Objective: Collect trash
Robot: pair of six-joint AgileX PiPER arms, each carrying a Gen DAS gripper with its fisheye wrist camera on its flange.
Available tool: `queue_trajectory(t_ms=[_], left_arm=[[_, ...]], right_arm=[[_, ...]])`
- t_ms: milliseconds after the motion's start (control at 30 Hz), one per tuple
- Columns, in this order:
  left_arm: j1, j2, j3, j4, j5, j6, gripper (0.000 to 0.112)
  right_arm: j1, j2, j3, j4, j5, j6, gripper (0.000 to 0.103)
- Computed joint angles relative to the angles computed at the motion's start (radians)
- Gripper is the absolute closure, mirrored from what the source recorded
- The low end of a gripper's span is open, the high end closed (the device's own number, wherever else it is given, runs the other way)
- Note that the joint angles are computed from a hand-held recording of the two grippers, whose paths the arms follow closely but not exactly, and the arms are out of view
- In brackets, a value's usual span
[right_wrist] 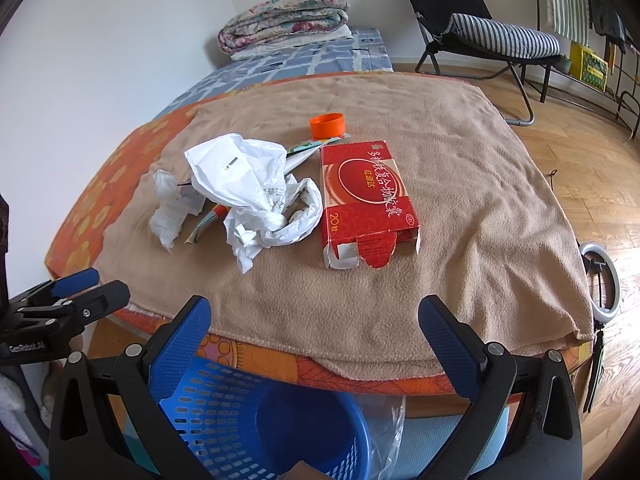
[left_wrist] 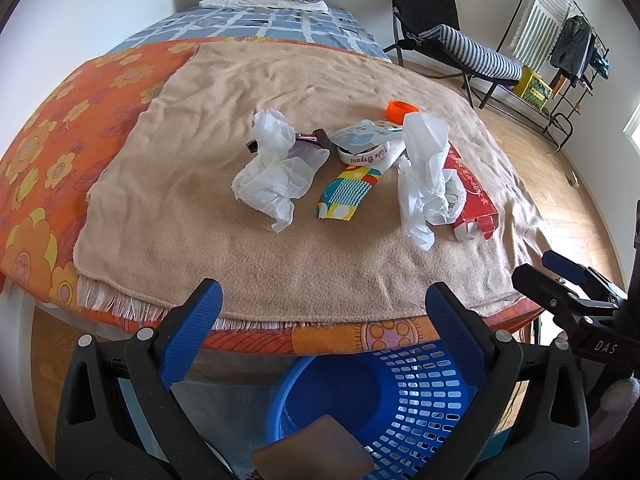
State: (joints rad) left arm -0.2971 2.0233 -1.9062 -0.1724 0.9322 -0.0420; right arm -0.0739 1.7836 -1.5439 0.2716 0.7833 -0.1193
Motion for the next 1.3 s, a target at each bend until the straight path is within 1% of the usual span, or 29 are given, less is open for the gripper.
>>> queue_trajectory(t_ms=[333, 500, 600, 867, 1067, 1167, 1300], left_arm=[[0.002, 0.004, -0.006, 0.002, 0.010, 0.001, 0.009], [0.015, 0.016, -0.022, -0.021, 0.036, 0.008, 0.009], [0.024, 0.008, -0.004, -0.014, 0.024, -0.003, 0.009], [0.061, 0.018, -0.022, -0.031, 0.035, -0.004, 0.009], [0.069, 0.040, -0.059, -0.019, 0.052, -0.011, 0.009], [0.070, 0.067, -0.113, -0.004, 0.086, -0.016, 0.009], [0.080, 0.089, -0.167, 0.021, 0.098, -0.020, 0.009]], right_arm=[[-0.001, -0.001, 0.003, -0.001, 0.000, -0.001, 0.001], [-0.004, 0.002, 0.007, -0.004, 0.005, 0.001, 0.001], [-0.004, 0.008, -0.004, -0.009, 0.016, 0.008, 0.001], [0.001, 0.006, 0.006, -0.032, -0.002, 0.030, 0.001], [-0.005, 0.001, 0.027, 0.013, -0.056, -0.015, 0.001], [-0.006, 0.008, 0.016, 0.030, -0.062, -0.036, 0.001], [-0.015, 0.024, -0.017, 0.089, -0.060, -0.090, 0.001]])
